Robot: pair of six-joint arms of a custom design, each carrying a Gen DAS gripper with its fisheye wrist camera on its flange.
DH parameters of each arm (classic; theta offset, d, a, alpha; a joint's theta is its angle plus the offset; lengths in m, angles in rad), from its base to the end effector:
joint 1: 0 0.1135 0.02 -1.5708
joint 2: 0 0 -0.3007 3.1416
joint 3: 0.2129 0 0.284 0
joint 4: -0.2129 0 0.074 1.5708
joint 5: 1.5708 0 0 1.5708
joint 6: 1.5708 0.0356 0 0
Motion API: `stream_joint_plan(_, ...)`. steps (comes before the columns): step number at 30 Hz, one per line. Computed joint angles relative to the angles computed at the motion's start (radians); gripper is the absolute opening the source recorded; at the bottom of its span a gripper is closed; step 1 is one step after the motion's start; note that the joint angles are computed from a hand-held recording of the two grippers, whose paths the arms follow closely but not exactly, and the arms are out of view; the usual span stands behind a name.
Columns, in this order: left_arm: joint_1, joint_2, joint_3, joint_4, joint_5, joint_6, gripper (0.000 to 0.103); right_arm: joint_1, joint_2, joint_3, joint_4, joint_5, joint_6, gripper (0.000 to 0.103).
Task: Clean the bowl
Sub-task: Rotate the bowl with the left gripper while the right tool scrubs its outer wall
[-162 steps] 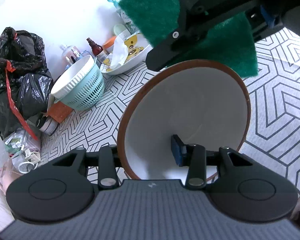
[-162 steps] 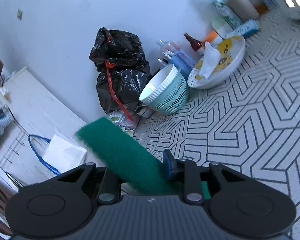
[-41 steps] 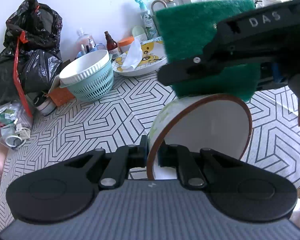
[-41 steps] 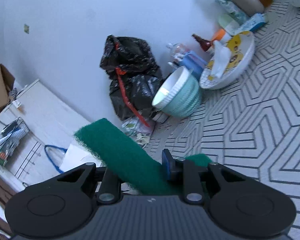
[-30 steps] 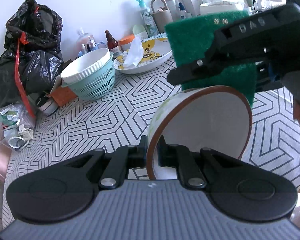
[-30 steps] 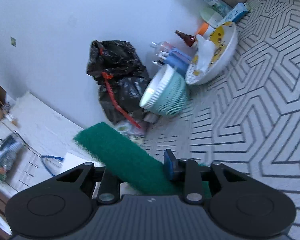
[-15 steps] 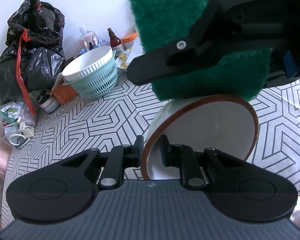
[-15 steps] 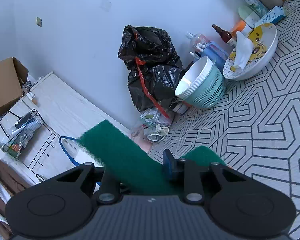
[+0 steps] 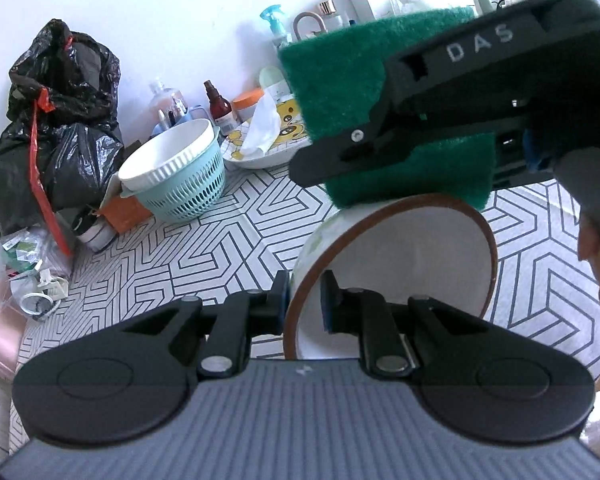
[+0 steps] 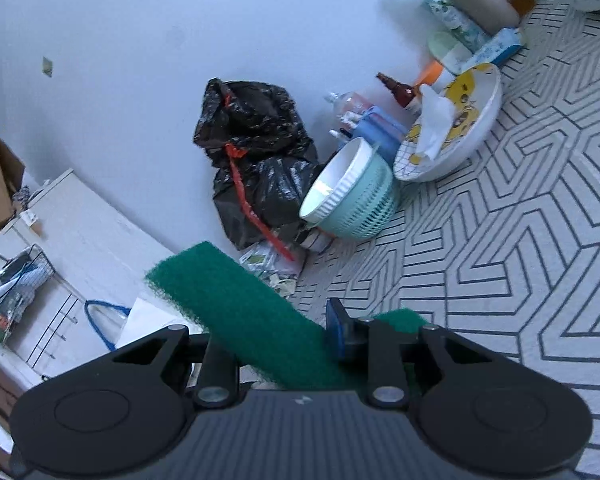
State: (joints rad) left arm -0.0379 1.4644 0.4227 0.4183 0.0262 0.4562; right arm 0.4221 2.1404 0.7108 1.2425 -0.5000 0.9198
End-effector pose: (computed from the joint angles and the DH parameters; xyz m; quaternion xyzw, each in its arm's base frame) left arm 0.2687 -0.0111 0.1392 0.2234 0.8613 0.0833 0.4486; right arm 0.3433 0.1729 0.0808 0.0308 0.7620 0.5335 0.3657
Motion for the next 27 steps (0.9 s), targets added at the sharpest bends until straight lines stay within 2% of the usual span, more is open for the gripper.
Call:
stream_joint_plan(1,-0.004,-0.001,-0.006,0.01,-0.003,0.005,0.015,-0.001,0.0,0.003,-0.018,0.01,0.002,0.029)
stream_joint_plan(3,-0.012,-0.003,-0.017,0.027,-0.009,0.015,0.015,-0.005,0.011,0.017,-0.044,0.008,0.028,0.039)
stream_joint_plan(5,-0.019,-0.004,-0.02,0.031,-0.014,0.018,0.015,-0.005,0.019,0.022,-0.039,0.005,0.046,0.042)
stream_joint_plan(15,-0.026,-0.004,-0.01,0.007,-0.024,0.002,0.016,0.024,-0.031,0.018,-0.031,-0.02,0.014,0.042)
stream_joint_plan(22,-0.016,0.005,0.004,-0.005,-0.016,-0.014,0.021,0.041,-0.076,-0.017,-0.003,-0.071,-0.005,0.042)
stream_joint_plan(27,-0.018,0.004,0.005,-0.005,-0.015,-0.014,0.022,0.032,-0.094,-0.03,-0.037,-0.057,-0.066,0.038)
